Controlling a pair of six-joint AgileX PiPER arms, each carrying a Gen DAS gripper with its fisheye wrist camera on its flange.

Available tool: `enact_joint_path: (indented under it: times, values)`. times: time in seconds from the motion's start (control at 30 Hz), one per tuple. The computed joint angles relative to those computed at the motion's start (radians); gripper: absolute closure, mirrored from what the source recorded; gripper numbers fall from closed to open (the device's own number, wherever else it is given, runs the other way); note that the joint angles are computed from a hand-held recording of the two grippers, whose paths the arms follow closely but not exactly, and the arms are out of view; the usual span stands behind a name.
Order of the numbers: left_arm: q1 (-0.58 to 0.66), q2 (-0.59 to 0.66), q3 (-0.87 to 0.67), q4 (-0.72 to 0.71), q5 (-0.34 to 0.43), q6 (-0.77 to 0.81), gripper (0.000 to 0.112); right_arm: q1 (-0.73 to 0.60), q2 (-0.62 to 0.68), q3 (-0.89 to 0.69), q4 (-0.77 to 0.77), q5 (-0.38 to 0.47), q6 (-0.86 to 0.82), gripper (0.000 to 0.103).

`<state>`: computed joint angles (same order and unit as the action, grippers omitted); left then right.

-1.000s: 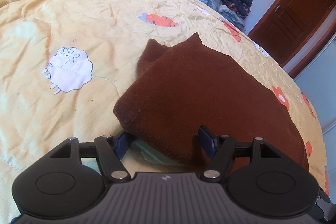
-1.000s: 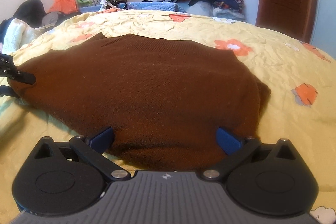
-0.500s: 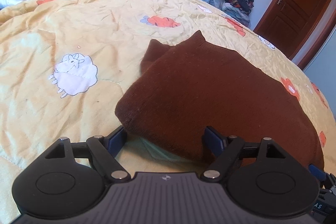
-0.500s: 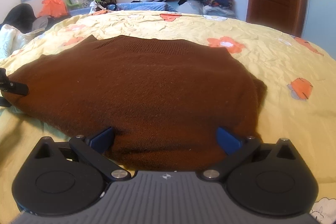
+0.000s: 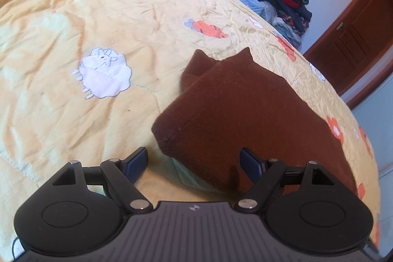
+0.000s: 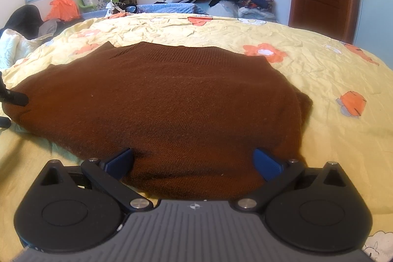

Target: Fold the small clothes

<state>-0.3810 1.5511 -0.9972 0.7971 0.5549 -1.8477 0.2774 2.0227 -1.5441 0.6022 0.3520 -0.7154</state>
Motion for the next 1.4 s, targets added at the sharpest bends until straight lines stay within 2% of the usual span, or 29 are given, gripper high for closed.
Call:
enact_joint_path:
  times: [0.17, 0.3, 0.37, 0.43, 0.47, 0.5, 0.57, 0.6, 0.67, 0.73, 0.83, 0.9, 0.93, 1.0, 1.03, 1.07, 1.13, 1.17, 1.23, 1.3, 1.4]
  values:
    - [0.081, -0.063, 0.085, -0.033, -0.137, -0.086, 0.03, 0.002, -0.002, 0.003, -0.004, -0.003, 0.005, 0.0]
    - [0.088, -0.026, 0.048, -0.03, -0.143, -0.067, 0.031, 0.005, -0.004, 0.006, -0.012, -0.006, 0.014, 0.0]
    - [0.075, 0.002, 0.027, 0.022, -0.139, -0.093, 0.032, 0.007, -0.006, 0.007, -0.02, -0.008, 0.022, 0.0]
    - [0.07, 0.026, 0.0, 0.018, -0.132, -0.062, 0.05, 0.008, -0.006, 0.007, -0.021, -0.008, 0.023, 0.0]
    - [0.076, 0.036, -0.013, -0.024, -0.132, -0.013, 0.069, 0.008, -0.006, 0.007, -0.021, -0.008, 0.023, 0.0]
    - [0.082, 0.045, -0.022, -0.057, -0.131, 0.021, 0.083, 0.008, -0.006, 0.007, -0.021, -0.008, 0.023, 0.0]
    - [0.098, 0.045, -0.02, -0.091, -0.147, 0.066, 0.088, 0.008, -0.006, 0.006, -0.02, -0.008, 0.022, 0.0]
    - [0.106, 0.042, -0.019, -0.114, -0.149, 0.091, 0.095, 0.007, -0.006, 0.006, -0.019, -0.006, 0.021, 0.0]
    - [0.11, 0.028, -0.015, -0.134, -0.147, 0.114, 0.097, 0.006, -0.006, -0.004, -0.033, 0.013, 0.029, 0.0]
    - [0.089, 0.01, -0.008, -0.074, -0.129, 0.075, 0.098, 0.003, -0.006, -0.057, -0.115, 0.087, 0.128, 0.002]
    - [0.076, 0.028, -0.024, -0.091, -0.096, 0.099, 0.094, -0.02, -0.029, -0.079, 0.002, 0.135, 0.056, 0.0]
    - [0.08, 0.038, -0.009, -0.044, -0.122, 0.015, 0.083, -0.025, -0.015, -0.106, 0.005, 0.155, 0.052, 0.0]
    - [0.082, 0.035, 0.0, -0.014, -0.141, -0.033, 0.079, -0.023, 0.009, -0.138, -0.052, 0.173, 0.107, 0.0]
    - [0.091, 0.035, 0.002, 0.004, -0.188, -0.055, 0.049, -0.019, 0.048, -0.158, -0.122, 0.18, 0.152, 0.0]
    - [0.085, 0.048, -0.021, -0.005, -0.167, -0.032, 0.048, -0.011, 0.031, -0.113, -0.11, 0.128, 0.115, 0.0]
    - [0.066, 0.071, -0.064, -0.022, -0.107, 0.009, 0.05, -0.011, 0.02, -0.074, -0.058, 0.091, 0.044, 0.0]
    - [0.028, 0.133, -0.163, -0.042, 0.025, 0.098, 0.083, -0.014, 0.008, -0.032, 0.025, 0.048, -0.024, 0.0]
    - [0.018, 0.156, -0.198, -0.047, 0.058, 0.13, 0.096, -0.019, 0.005, -0.021, 0.072, 0.04, -0.061, 0.0]
    - [-0.013, 0.193, -0.279, -0.023, 0.147, 0.137, 0.098, -0.045, -0.001, -0.017, 0.19, 0.071, -0.131, 0.0]
    - [-0.056, 0.243, -0.391, 0.016, 0.236, 0.181, 0.099, -0.103, -0.014, -0.018, 0.365, 0.154, -0.212, 0.001]
    - [-0.161, 0.357, -0.611, 0.14, 0.326, 0.325, 0.099, -0.204, -0.054, 0.009, 0.628, 0.241, -0.328, 0.0]
